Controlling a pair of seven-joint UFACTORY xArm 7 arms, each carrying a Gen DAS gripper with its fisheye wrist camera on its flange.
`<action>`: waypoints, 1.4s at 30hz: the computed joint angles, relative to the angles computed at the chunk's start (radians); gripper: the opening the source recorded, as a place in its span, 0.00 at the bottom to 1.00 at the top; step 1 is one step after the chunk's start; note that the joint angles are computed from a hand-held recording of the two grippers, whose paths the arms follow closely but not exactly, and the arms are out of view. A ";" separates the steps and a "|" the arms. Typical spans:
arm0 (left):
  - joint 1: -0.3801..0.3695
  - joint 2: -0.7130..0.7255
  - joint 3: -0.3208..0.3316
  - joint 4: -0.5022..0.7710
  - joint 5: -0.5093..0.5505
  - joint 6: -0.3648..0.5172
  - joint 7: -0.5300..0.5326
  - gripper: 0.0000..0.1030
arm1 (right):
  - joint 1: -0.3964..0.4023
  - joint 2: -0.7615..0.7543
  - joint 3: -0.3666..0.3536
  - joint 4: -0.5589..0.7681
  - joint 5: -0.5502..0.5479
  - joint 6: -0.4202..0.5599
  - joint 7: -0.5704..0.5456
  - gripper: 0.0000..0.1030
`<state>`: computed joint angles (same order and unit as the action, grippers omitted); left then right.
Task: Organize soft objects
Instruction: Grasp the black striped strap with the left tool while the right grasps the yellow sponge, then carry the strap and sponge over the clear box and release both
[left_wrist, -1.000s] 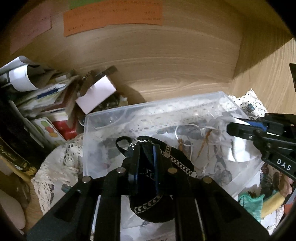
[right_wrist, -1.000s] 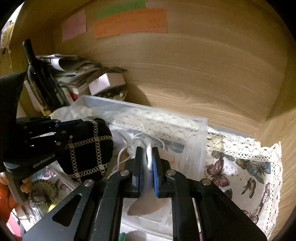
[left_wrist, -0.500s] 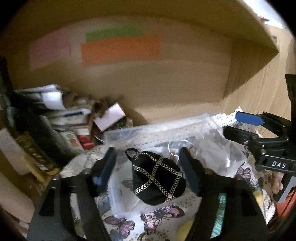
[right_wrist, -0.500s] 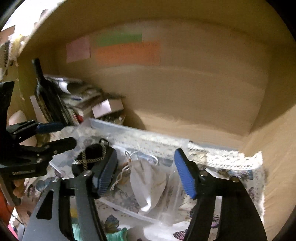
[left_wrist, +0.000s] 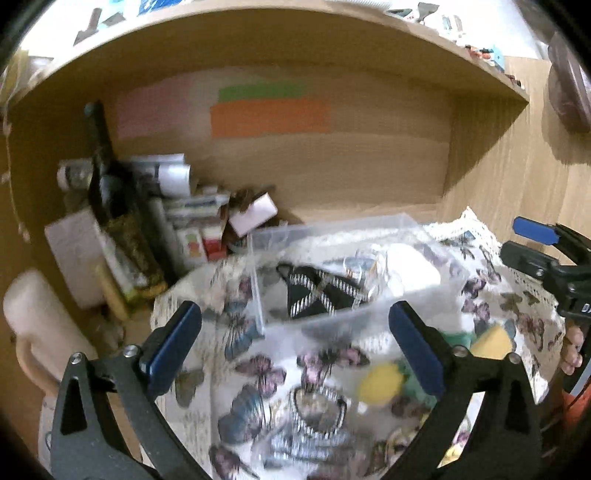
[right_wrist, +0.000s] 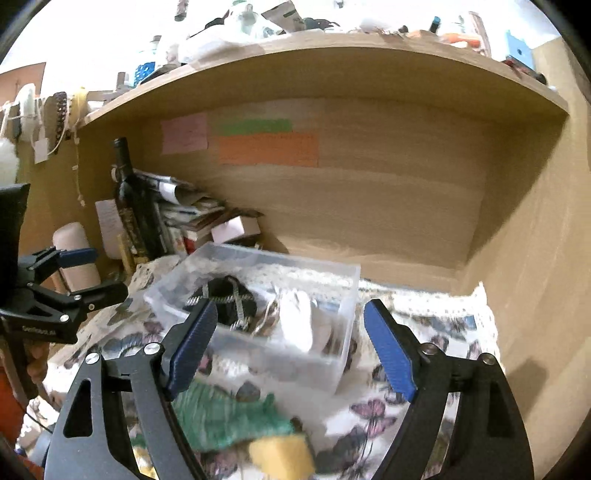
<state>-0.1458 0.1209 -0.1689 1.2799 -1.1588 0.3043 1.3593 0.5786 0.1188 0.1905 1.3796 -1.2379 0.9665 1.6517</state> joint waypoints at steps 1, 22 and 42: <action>0.004 -0.002 -0.003 -0.012 -0.035 -0.016 0.029 1.00 | 0.005 -0.004 0.004 -0.011 0.000 0.006 0.013 0.77; 0.046 0.101 -0.018 -0.046 0.286 0.034 -0.268 0.51 | -0.004 -0.030 0.022 -0.218 0.162 -0.121 0.212 0.48; 0.081 0.059 -0.043 -0.035 0.125 0.096 -0.117 0.06 | 0.003 -0.092 0.069 -0.202 0.068 0.058 0.214 0.33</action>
